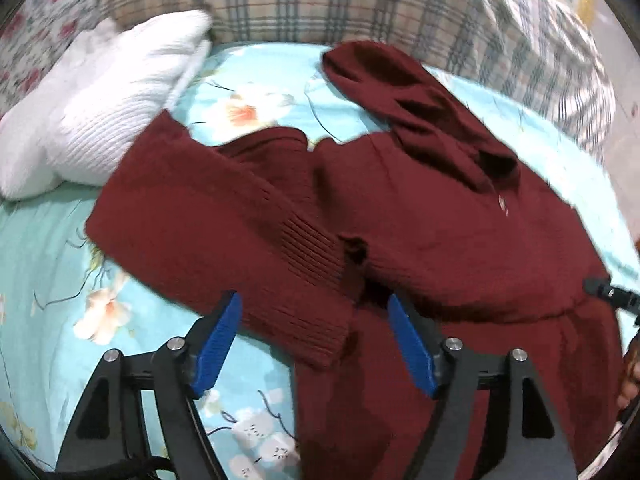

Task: Fold large clothes

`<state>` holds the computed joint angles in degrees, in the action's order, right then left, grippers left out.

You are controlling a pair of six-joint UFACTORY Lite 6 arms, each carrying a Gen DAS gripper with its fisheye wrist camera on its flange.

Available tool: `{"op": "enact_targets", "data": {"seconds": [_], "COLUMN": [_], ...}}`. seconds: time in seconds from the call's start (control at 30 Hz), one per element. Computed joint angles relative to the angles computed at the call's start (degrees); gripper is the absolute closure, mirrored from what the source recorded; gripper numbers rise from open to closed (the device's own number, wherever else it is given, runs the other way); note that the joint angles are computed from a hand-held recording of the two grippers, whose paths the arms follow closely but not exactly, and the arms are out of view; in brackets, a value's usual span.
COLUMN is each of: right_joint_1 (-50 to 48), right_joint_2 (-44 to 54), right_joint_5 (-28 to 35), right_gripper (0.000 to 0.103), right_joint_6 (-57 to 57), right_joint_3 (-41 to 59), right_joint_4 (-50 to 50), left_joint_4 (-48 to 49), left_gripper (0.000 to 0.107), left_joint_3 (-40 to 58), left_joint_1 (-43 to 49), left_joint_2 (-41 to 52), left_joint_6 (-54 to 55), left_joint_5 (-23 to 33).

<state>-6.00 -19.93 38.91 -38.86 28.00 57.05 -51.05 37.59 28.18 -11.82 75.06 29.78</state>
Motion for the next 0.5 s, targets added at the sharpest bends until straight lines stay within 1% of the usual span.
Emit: {"op": "enact_targets", "data": {"seconds": [0.03, 0.13, 0.2, 0.23, 0.27, 0.3, 0.33, 0.37, 0.4, 0.5], "right_joint_1": [1.1, 3.2, 3.5, 3.4, 3.2, 3.0, 2.9, 2.6, 2.7, 2.9], "right_joint_2": [0.4, 1.5, 2.1, 2.3, 2.5, 2.7, 2.9, 2.9, 3.0, 2.4], "right_joint_5": [-0.2, -1.4, -1.7, -1.8, -1.9, -1.8, -1.8, -1.7, -1.7, -1.5], "right_gripper": [0.072, 0.072, 0.072, 0.072, 0.072, 0.072, 0.072, 0.072, 0.072, 0.072], "right_joint_6": [-0.2, -0.5, -0.6, -0.6, -0.6, -0.8, -0.9, -1.1, -1.0, -0.9], "right_joint_3": [-0.1, -0.2, -0.2, -0.4, -0.4, -0.5, -0.5, -0.7, -0.7, -0.9], "right_joint_4": [0.7, 1.9, 2.4, 2.6, 2.7, 2.9, 3.0, 3.2, 3.4, 3.8], "left_joint_4": [0.3, 0.8, -1.1, -2.3, -4.6, -4.9, -5.0, -5.8, -6.7, -7.7], "left_gripper": [0.031, 0.032, 0.046, 0.057, 0.074, 0.093, 0.093, 0.098, 0.1, 0.101], "left_joint_3": [-0.7, -0.5, -0.3, 0.4, 1.5, 2.5, 4.5, 5.8, 7.2, 8.0], "left_joint_1": [-1.6, -4.0, -3.5, -2.5, 0.1, 1.8, 4.7, 7.0, 9.8, 14.3], "left_joint_2": [0.7, 4.7, 6.5, 7.4, 8.2, 8.8, 10.3, 11.2, 11.8, 9.7], "left_joint_6": [-0.1, -0.8, 1.2, 2.6, 4.8, 4.8, 4.6, 5.2, 5.5, 5.7], "left_joint_5": [-2.7, -7.5, -8.9, -8.2, -5.4, -3.8, 0.2, 3.6, 7.6, 13.7]}}
